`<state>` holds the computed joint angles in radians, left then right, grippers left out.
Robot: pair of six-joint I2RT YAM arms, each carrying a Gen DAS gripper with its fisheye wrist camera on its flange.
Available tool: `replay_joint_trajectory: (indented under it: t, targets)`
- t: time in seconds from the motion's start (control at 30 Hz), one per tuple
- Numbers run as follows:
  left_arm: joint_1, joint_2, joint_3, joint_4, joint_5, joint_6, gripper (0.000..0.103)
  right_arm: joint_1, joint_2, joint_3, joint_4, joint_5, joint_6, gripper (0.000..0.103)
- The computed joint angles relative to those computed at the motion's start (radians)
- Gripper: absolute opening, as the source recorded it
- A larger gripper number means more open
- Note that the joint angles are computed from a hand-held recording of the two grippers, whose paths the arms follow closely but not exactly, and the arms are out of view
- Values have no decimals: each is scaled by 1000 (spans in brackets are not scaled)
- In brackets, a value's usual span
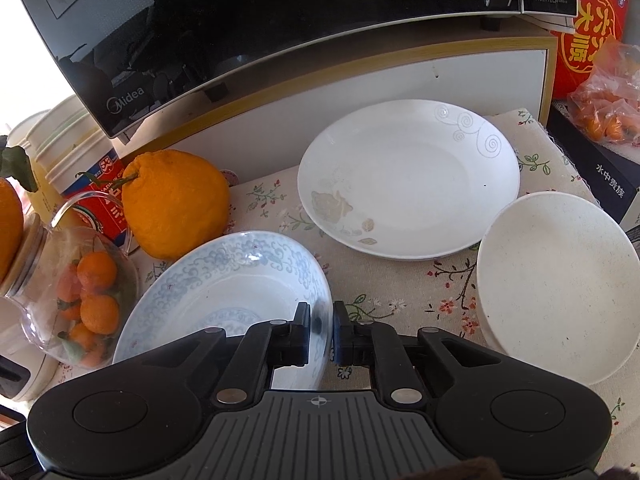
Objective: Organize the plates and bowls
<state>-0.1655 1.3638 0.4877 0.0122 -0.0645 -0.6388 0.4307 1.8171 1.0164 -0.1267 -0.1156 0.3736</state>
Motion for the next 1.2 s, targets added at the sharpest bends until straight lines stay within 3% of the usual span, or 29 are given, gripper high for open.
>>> replay_joint_trajectory:
  t: [0.73, 1.2]
  targets:
    - [27, -246, -24, -182, 9, 10, 14, 53, -161, -63, -55, 19, 20, 12]
    - [21, -546, -41, -428, -27, 14, 14, 153, -336, -145, -126, 61, 72, 12]
